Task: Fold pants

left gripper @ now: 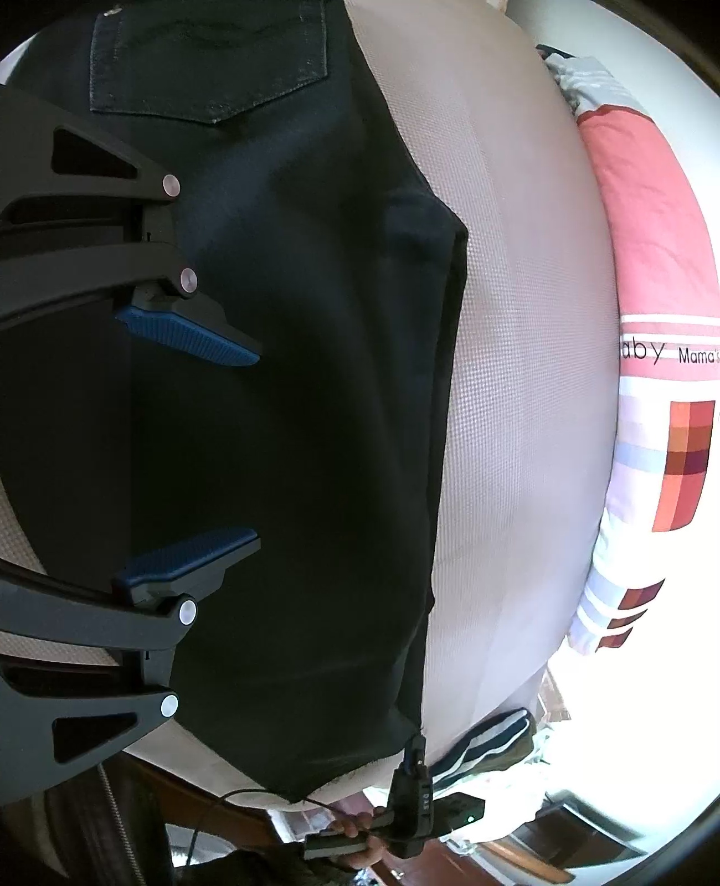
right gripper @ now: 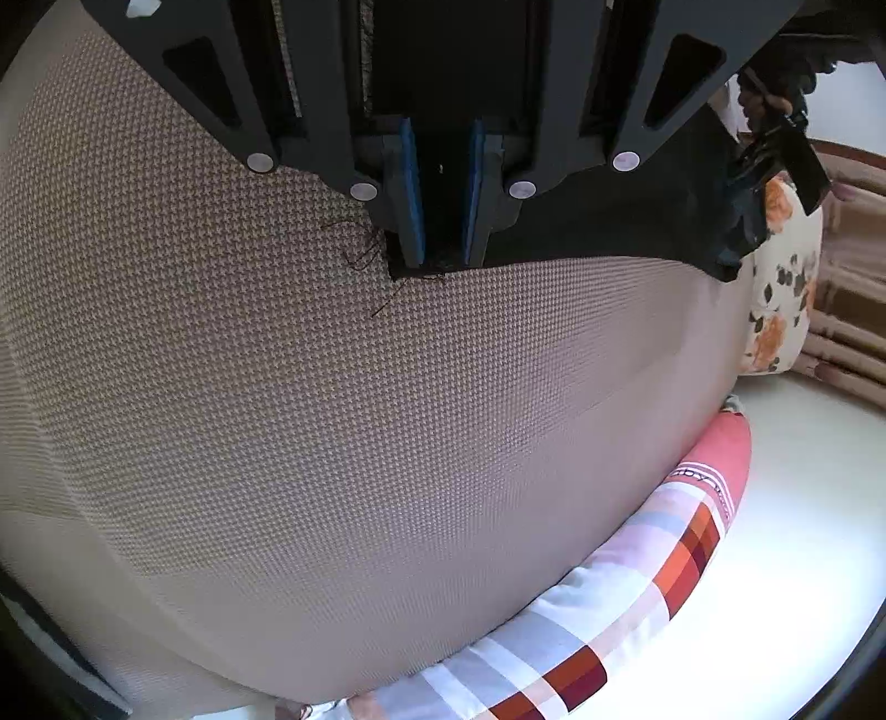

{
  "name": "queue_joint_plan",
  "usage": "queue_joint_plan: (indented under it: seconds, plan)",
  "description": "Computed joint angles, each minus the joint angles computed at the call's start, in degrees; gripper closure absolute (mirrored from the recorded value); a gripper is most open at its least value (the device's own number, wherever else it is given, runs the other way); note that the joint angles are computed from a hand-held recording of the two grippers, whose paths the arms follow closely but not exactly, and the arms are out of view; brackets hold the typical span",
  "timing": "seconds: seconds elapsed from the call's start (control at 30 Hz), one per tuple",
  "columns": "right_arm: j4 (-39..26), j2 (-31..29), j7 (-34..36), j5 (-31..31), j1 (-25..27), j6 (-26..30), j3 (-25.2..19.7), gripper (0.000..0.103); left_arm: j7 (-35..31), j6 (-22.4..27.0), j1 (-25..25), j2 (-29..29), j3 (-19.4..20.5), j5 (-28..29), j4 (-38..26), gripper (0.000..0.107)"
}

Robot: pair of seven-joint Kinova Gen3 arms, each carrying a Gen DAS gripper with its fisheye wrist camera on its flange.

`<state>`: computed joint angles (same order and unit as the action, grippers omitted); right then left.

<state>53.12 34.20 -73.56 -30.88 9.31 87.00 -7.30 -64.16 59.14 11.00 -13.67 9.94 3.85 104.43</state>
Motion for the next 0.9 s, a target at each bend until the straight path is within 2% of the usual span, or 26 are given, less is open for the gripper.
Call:
queue_joint_plan:
  seconds: [0.07,0.23,0.27,0.33,0.4,0.47,0.6,0.67,0.73,0.8,0.9]
  plan:
    - [-0.4,1.4,1.6,-2.2,1.7,2.2,-1.7,0.086,0.2,0.0,0.0,0.1,0.0,0.0,0.0,0.046]
    - [2.5,1.2,3.1,-6.3,3.4,0.2,-1.8,0.086,1.0,0.3,0.2,1.1,0.5,-0.5,-0.5,0.046]
    - [3.6,0.7,3.6,-6.2,3.7,-1.0,-2.3,0.086,1.4,0.4,0.3,1.1,0.8,-0.7,-0.5,0.046]
    - [5.2,-0.5,3.0,-3.2,5.2,-3.8,-6.3,0.089,1.6,0.3,0.6,1.5,1.0,-1.0,-0.7,0.046]
    - [7.9,-3.0,3.3,-0.2,5.1,-7.7,-7.9,0.097,1.8,0.3,0.9,1.7,1.2,-1.3,-0.8,0.046]
    - [12.1,-7.0,3.9,0.1,3.1,-12.4,-5.3,0.099,2.0,0.3,1.0,1.9,1.1,-1.4,-0.9,0.046]
    - [20.7,-16.0,6.4,-3.8,-2.4,-21.7,3.6,0.101,3.6,0.1,1.1,2.4,1.7,-2.9,-1.4,0.046]
    - [23.9,-18.6,5.1,-2.7,-3.2,-26.3,3.6,0.101,4.2,-0.5,1.2,2.3,2.0,-3.9,-1.2,0.046]
    - [25.8,-19.6,2.1,1.5,-5.4,-30.0,3.7,0.101,5.2,-1.1,1.3,2.5,2.4,-4.8,-1.1,0.046]
    - [26.5,-19.1,-1.8,5.9,-8.8,-31.9,5.3,0.101,5.9,-1.4,1.6,2.8,2.7,-5.6,-0.9,0.046]
    - [26.8,-17.4,-6.2,10.2,-10.3,-33.1,4.7,0.101,6.7,-1.7,2.0,3.5,3.2,-7.5,-0.6,0.046]
